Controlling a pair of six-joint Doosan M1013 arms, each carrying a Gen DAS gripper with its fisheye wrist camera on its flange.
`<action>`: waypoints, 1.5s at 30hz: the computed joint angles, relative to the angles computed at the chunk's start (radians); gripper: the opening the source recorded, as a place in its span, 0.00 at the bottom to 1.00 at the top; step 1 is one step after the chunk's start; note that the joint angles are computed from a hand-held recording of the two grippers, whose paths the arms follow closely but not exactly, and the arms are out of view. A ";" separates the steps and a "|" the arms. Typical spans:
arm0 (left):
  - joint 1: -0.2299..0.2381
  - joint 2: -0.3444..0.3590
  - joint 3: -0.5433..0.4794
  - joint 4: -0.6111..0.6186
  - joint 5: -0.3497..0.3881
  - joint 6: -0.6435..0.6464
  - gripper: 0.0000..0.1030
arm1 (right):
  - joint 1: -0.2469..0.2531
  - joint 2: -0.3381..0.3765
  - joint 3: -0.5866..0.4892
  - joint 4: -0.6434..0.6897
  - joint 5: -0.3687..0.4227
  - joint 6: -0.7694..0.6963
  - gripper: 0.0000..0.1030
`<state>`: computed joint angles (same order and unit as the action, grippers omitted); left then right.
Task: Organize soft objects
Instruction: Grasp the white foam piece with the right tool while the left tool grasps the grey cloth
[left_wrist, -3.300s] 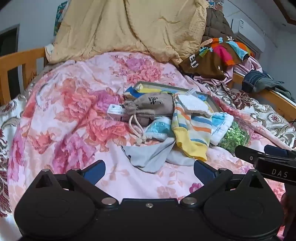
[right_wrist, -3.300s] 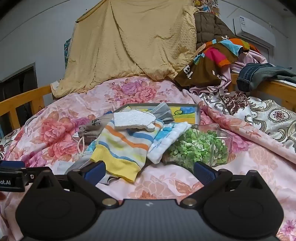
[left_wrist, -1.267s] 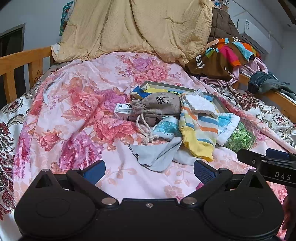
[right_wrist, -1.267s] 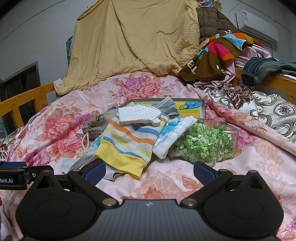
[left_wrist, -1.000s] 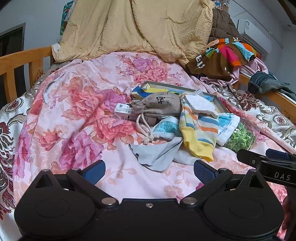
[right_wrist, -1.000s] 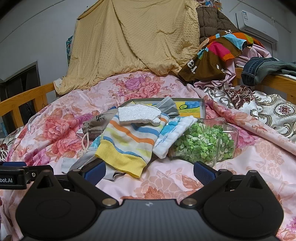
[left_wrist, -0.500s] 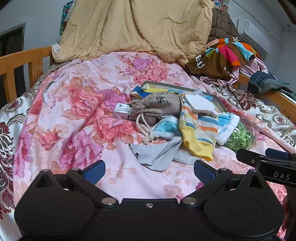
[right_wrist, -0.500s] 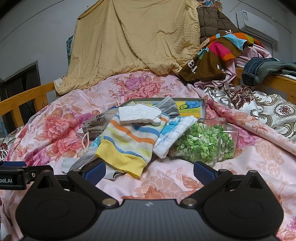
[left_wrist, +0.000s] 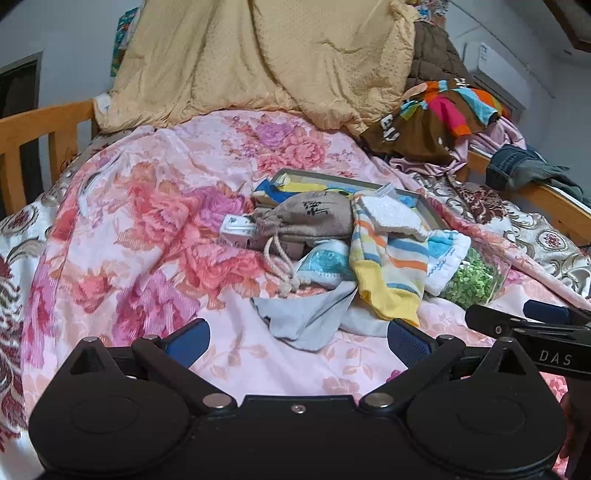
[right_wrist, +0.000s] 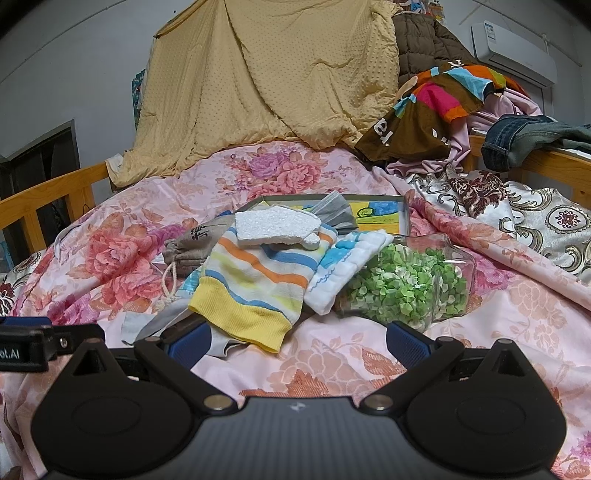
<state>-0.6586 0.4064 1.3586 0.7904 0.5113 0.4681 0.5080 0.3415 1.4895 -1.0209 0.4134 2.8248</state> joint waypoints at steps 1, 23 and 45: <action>0.002 0.000 0.001 -0.004 -0.010 0.016 0.99 | -0.001 -0.001 0.001 -0.001 -0.004 -0.001 1.00; 0.079 0.104 -0.141 -0.529 -0.085 0.721 0.99 | -0.056 0.059 -0.112 0.241 -0.097 -0.440 1.00; 0.109 0.204 -0.321 -0.809 0.190 1.098 0.40 | -0.086 0.206 -0.329 0.408 -0.064 -1.089 0.83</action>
